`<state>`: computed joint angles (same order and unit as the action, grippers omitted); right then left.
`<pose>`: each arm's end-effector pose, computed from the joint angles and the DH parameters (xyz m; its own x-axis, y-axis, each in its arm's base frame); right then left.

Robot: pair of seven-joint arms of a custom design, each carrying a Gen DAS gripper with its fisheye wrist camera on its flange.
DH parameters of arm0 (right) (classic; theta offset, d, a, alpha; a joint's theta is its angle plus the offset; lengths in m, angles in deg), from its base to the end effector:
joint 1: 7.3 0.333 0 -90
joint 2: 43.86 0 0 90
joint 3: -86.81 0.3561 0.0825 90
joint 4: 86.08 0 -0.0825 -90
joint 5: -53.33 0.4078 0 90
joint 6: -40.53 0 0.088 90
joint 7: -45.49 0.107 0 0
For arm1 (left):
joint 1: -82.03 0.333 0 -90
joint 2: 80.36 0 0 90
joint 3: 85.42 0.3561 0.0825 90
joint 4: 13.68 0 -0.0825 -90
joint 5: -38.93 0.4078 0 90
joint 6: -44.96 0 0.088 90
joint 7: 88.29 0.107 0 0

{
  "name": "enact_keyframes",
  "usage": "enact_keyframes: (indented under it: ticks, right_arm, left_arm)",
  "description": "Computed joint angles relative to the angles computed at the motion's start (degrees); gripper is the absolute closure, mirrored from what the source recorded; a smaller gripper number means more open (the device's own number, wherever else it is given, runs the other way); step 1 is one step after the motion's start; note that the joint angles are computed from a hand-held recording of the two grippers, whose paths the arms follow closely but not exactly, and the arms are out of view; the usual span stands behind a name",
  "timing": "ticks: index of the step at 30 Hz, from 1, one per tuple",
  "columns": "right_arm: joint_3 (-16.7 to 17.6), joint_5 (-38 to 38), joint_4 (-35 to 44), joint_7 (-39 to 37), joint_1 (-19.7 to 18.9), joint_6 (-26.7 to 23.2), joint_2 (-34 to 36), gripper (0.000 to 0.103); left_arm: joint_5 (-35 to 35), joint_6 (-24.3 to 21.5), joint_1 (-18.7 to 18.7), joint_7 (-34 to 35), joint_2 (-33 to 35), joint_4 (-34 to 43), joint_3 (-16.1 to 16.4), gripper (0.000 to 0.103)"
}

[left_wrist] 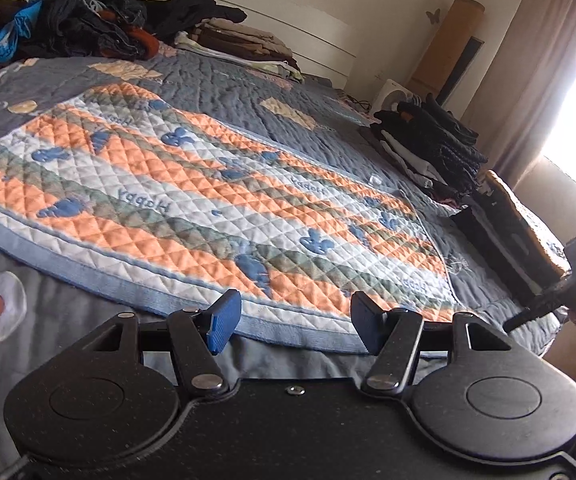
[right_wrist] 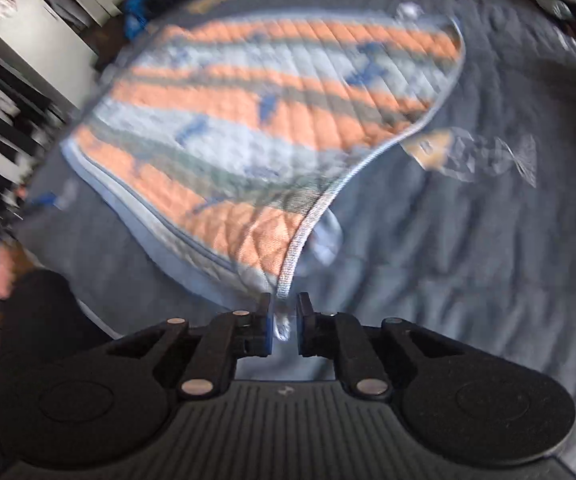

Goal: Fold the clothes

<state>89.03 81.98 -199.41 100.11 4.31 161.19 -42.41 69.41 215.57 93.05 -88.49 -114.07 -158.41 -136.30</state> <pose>0.5746 0.1646 0.4987 0.5902 -0.7370 -0.3293 -0.8061 -0.5161 -0.2897 0.3119 -0.3597 0.5003 0.0735 -0.9297 0.3608 -0.5570 -0.3384 -0.7585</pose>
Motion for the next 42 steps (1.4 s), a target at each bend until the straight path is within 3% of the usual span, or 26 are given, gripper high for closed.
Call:
enact_keyframes:
  ticks: [2, 4, 7, 12, 16, 18, 20, 21, 23, 24, 26, 31, 34, 38, 42]
  right_arm:
    - [-0.21, -5.08, -0.60, 6.49, 0.02, 0.27, 0.58, 0.093]
    - [-0.46, -3.43, -4.66, 7.52, -0.32, 6.02, -1.89, 0.093]
    - [-0.21, 5.54, -10.43, 4.28, 0.91, 18.07, -6.57, 0.089]
    - [2.20, 20.53, -12.56, -5.77, 8.45, 35.31, -7.88, 0.042]
    - [5.48, 33.61, -8.99, -18.64, 15.44, 49.78, -3.06, 0.021]
    - [8.10, 32.65, -5.67, -18.04, 17.62, 58.35, 1.53, 0.012]
    - [9.93, 29.58, -2.05, -16.17, 18.72, 63.09, 6.14, 0.011]
    - [8.75, 25.95, -0.42, -12.54, 20.53, 63.67, 8.21, 0.011]
    - [9.40, 23.67, 3.64, -9.09, 20.51, 62.34, 12.03, 0.011]
    - [9.35, 22.36, 5.57, -7.13, 20.63, 61.31, 13.81, 0.011]
    - [6.98, 18.16, 8.57, -1.53, 22.68, 59.63, 16.82, 0.011]
    - [1.87, 10.94, 11.22, 8.11, 27.70, 61.67, 21.10, 0.011]
    - [-2.36, 7.06, 12.19, 12.97, 31.28, 61.27, 22.38, 0.011]
    - [-2.87, 2.51, 13.35, 14.59, 32.02, 63.26, 23.90, 0.011]
    - [-2.32, -1.72, 15.03, 15.70, 31.25, 62.55, 25.62, 0.011]
  left_arm:
    - [-0.14, -3.19, -2.97, 2.25, -1.27, -1.44, 3.21, 0.035]
    - [-0.16, -6.56, -6.07, 4.27, -2.69, -3.13, 6.69, 0.033]
    - [-1.06, -11.72, -9.85, 5.24, -4.96, -6.16, 11.56, 0.033]
    - [-1.27, -18.23, -12.04, 3.07, -10.41, -10.82, 16.59, 0.033]
    - [0.27, -20.25, -12.51, 6.43, -11.40, -11.16, 20.44, 0.029]
    - [1.89, -20.46, -11.75, 9.27, -10.60, -10.19, 21.76, 0.025]
    - [3.67, -20.13, -10.38, 12.43, -8.60, -8.38, 23.00, 0.024]
    - [4.76, -19.67, -9.39, 13.88, -7.33, -7.31, 23.48, 0.023]
    - [7.74, -17.89, -6.51, 16.29, -4.07, -4.68, 24.11, 0.021]
    - [9.13, -16.90, -5.29, 17.58, -2.03, -3.15, 24.53, 0.015]
    - [12.65, -14.91, -2.21, 19.02, 2.68, 0.32, 24.65, 0.011]
    - [22.16, -13.68, 2.73, 17.49, 17.33, 11.35, 25.63, 0.011]
    - [24.61, -13.54, 2.91, 17.54, 26.15, 18.50, 27.95, 0.011]
    - [23.27, -11.57, 1.69, 19.24, 35.39, 27.18, 32.09, 0.011]
    - [15.27, -11.85, 0.26, 26.89, 43.77, 36.59, 34.57, 0.011]
